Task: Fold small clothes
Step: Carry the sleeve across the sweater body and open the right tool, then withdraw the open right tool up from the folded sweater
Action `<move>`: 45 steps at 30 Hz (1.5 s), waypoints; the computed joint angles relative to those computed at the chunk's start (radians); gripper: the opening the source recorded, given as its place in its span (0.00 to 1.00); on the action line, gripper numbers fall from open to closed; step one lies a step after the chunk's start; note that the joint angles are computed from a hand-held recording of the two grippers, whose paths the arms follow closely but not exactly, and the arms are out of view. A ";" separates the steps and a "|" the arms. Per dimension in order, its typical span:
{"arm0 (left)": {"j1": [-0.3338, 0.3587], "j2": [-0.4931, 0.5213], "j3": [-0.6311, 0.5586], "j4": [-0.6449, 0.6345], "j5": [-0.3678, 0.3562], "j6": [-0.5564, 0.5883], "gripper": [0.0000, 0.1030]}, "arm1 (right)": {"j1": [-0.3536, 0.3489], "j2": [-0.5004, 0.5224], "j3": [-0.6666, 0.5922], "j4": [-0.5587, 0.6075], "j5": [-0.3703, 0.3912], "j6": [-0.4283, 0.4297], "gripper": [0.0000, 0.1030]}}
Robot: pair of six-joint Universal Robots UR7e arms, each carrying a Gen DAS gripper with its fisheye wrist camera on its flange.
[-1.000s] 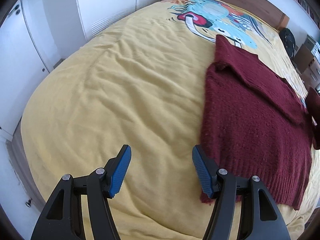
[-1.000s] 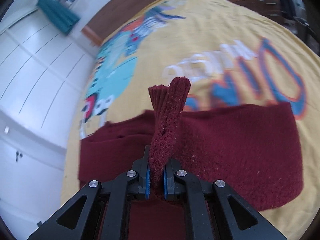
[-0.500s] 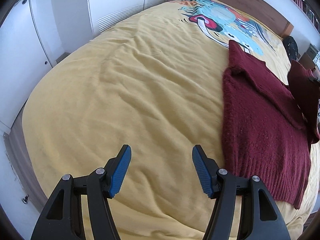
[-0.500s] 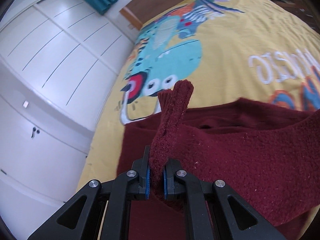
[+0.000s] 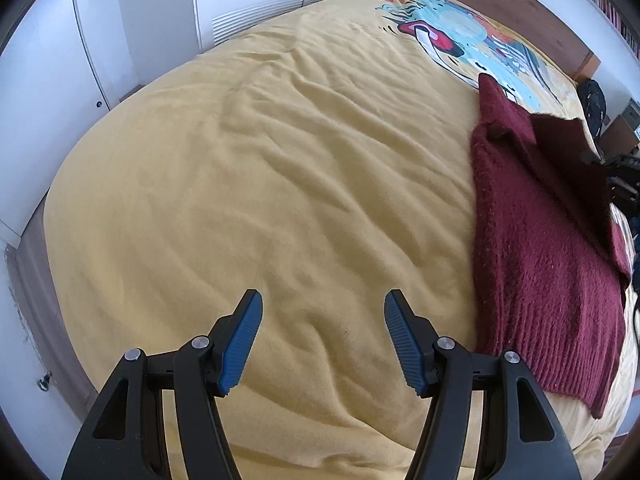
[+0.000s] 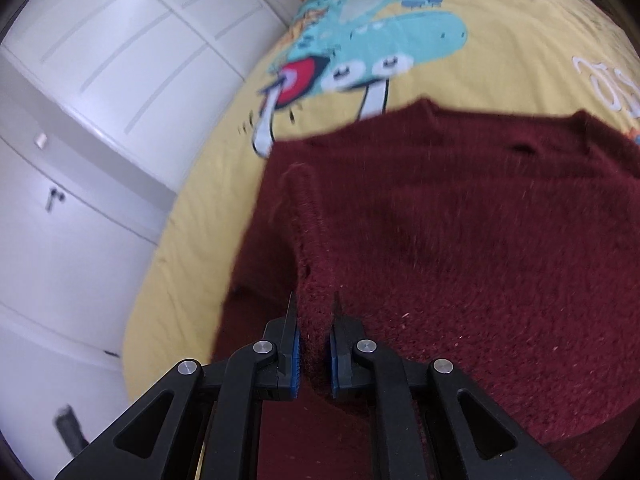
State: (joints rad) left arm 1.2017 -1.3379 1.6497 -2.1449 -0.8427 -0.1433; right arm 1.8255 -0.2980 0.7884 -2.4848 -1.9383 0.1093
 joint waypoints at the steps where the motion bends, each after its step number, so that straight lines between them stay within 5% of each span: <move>1: 0.000 0.000 0.001 0.000 0.000 0.000 0.56 | -0.001 0.008 -0.003 0.011 -0.008 0.002 0.12; 8: 0.000 0.008 -0.004 0.007 0.005 0.002 0.56 | -0.001 0.062 -0.074 0.101 -0.007 0.009 0.31; 13: -0.008 0.010 0.000 0.002 0.015 -0.002 0.56 | 0.017 0.074 -0.095 0.119 0.004 -0.056 0.33; 17: -0.018 0.016 0.001 -0.012 0.019 0.008 0.56 | 0.031 0.035 -0.034 0.056 -0.027 -0.108 0.33; 30: -0.047 0.044 0.020 -0.112 0.006 0.057 0.56 | 0.008 -0.156 0.302 -0.251 -0.369 -0.148 0.39; 36: -0.058 0.061 0.014 -0.106 -0.003 0.058 0.56 | -0.028 -0.215 0.432 -0.273 -0.351 -0.070 0.40; 40: -0.065 0.071 0.011 -0.109 -0.004 0.062 0.56 | -0.024 -0.245 0.479 -0.310 -0.331 -0.092 0.40; 45: -0.070 0.085 0.006 -0.121 -0.013 0.067 0.56 | -0.026 -0.283 0.511 -0.406 -0.402 -0.104 0.41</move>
